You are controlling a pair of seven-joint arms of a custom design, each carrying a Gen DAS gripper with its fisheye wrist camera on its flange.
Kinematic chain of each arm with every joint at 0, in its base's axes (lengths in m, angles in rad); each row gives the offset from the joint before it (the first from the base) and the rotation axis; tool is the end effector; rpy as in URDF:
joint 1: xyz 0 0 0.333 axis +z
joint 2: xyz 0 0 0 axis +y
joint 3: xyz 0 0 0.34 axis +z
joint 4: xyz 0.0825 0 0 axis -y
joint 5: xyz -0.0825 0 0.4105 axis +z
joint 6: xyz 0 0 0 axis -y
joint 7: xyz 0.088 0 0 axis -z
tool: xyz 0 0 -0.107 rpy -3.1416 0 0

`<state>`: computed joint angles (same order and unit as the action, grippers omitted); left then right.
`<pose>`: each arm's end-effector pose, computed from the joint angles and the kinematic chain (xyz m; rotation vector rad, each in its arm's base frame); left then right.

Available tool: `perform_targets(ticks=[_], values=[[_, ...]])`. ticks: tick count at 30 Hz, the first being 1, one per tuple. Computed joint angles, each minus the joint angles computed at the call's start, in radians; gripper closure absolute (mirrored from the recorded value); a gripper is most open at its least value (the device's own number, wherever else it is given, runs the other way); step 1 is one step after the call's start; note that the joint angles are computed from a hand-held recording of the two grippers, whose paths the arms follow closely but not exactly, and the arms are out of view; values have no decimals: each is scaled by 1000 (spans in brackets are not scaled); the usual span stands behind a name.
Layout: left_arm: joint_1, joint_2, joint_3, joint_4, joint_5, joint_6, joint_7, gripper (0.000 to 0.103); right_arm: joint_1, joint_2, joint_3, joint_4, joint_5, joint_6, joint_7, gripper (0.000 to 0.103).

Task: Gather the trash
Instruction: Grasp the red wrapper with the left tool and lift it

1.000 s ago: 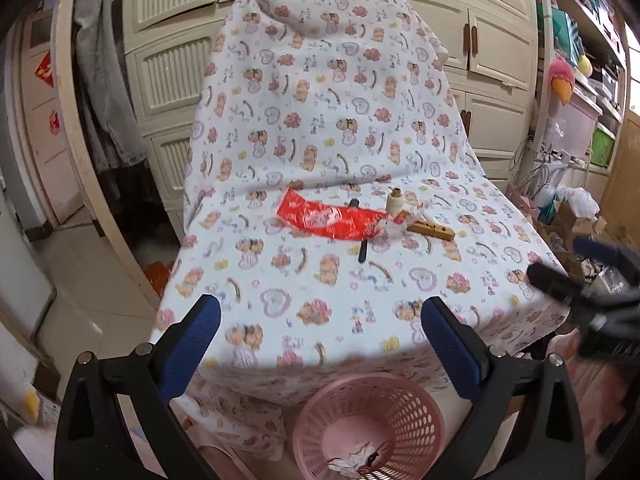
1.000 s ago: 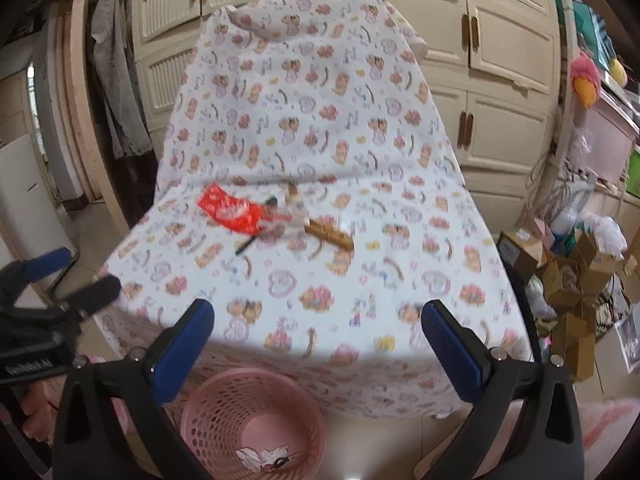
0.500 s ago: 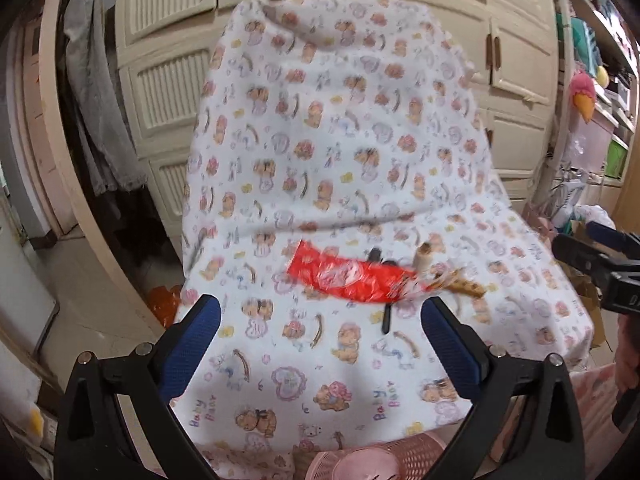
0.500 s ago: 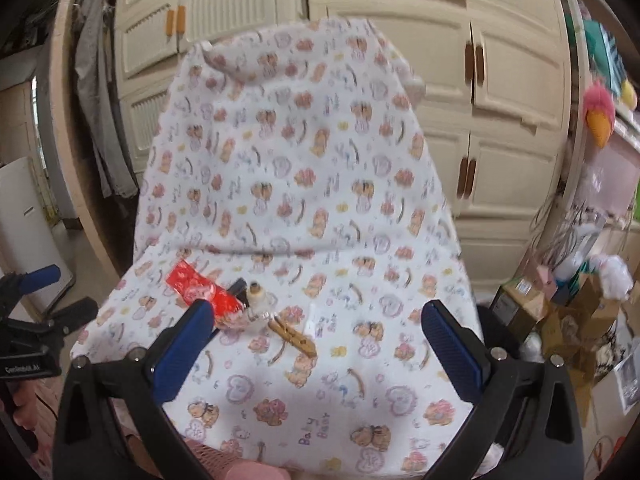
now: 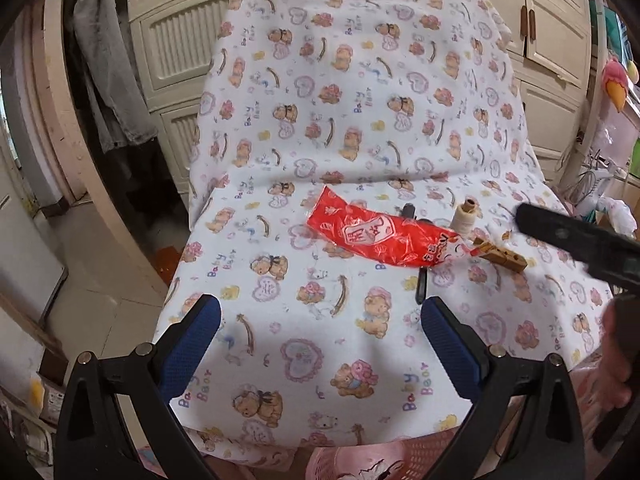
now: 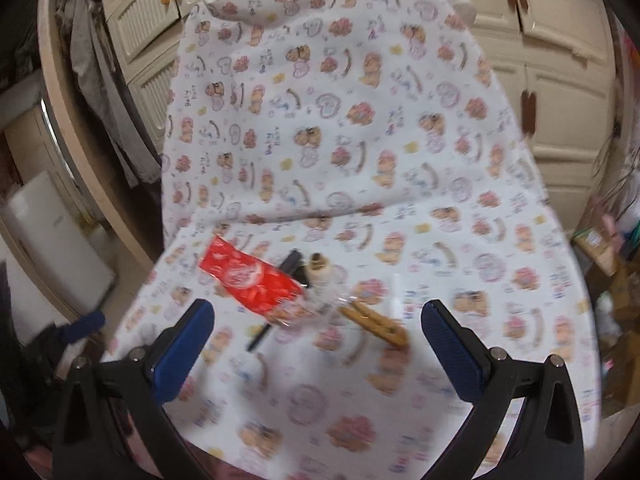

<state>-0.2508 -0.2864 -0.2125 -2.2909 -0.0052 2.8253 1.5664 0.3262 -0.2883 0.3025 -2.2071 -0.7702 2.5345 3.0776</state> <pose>0.4699 -0.2455 0.5726 -1.3181 2.1528 -0.8881 0.4177 0.3308 0.5724 -1.3481 1.9218 -0.6447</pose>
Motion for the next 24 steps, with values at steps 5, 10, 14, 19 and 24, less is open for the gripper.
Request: perform_targets(ticks=[5, 10, 14, 19, 24], values=[[-42, 5, 35, 16, -93, -18, 58, 4, 6, 79, -25, 42, 23, 22, 0, 14], [-37, 7, 33, 21, -118, -25, 76, 4, 25, 124, -66, 38, 95, 77, -15, 34], [-35, 7, 35, 20, -130, -31, 88, 4, 40, 143, -78, 46, 131, 74, -61, 53], [-65, 11, 59, 26, -193, -57, 145, 4, 50, 135, -76, 48, 113, 32, -69, 94], [-91, 43, 78, 67, -345, -146, 243, 10, 29, 81, -53, 20, 21, 16, 40, 98]])
